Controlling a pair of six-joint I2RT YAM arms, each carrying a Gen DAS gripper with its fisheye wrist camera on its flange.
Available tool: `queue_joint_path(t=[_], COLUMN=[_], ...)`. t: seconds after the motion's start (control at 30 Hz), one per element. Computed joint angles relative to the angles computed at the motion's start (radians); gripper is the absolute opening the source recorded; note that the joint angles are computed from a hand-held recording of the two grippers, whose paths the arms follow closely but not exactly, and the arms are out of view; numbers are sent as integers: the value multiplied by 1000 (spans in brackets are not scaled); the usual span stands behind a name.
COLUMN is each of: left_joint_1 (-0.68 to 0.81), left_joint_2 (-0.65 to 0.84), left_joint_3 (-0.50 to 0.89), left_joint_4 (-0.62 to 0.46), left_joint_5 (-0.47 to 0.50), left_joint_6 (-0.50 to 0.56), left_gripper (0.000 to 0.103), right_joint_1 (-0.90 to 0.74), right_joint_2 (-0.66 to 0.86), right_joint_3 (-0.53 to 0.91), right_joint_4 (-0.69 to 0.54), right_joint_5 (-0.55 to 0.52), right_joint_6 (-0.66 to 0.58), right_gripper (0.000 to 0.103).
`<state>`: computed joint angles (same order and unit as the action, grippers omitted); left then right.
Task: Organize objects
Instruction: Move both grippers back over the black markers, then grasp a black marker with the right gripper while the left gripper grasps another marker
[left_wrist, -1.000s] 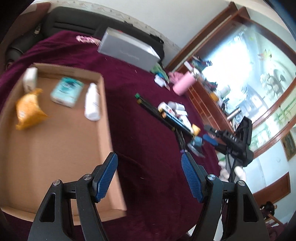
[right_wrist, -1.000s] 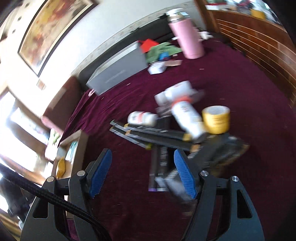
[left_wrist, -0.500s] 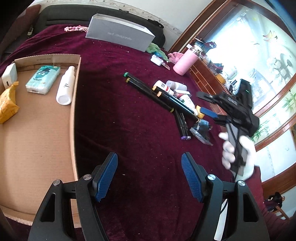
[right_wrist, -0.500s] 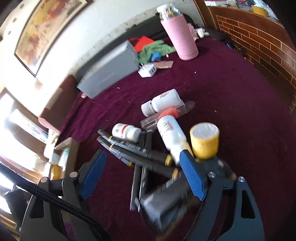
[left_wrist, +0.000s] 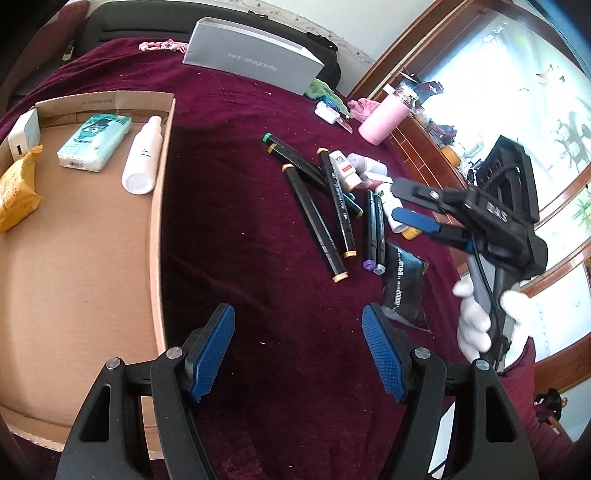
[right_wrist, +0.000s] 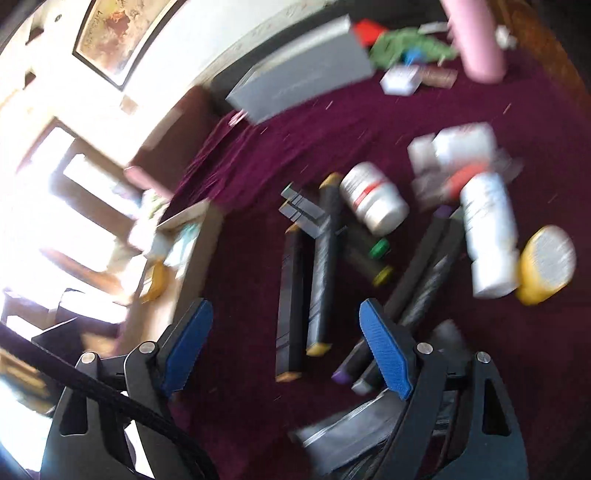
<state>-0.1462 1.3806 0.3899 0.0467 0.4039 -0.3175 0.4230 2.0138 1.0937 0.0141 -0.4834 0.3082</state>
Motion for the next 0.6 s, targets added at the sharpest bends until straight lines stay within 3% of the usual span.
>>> queue_joint_path(t=[0.13, 0.2, 0.27, 0.37, 0.5, 0.57, 0.6], left_joint_1=[-18, -30, -34, -33, -44, -44, -39], left_joint_2=[2, 2, -1, 2, 40, 71, 82], left_joint_3=[6, 13, 16, 22, 48, 66, 72], left_joint_4=[-2, -5, -10, -18, -17, -16, -16], left_joint_5=[-11, -21, -27, -35, -45, -28, -11], left_joint_6=[-1, -3, 0, 0, -24, -45, -50], left_gripper=[66, 66, 66, 66, 66, 66, 66], right_joint_1=[39, 55, 68, 89, 124, 139, 146], right_joint_2=[25, 54, 96, 174, 242, 253, 263], right_joint_3=[48, 78, 125, 221, 316, 336, 350], right_joint_4=[-60, -79, -103, -157, -212, -217, -227], right_joint_5=[107, 147, 155, 191, 318, 371, 388], right_joint_6=[3, 1, 14, 44, 65, 57, 47], right_gripper=[83, 76, 61, 52, 38, 19, 14])
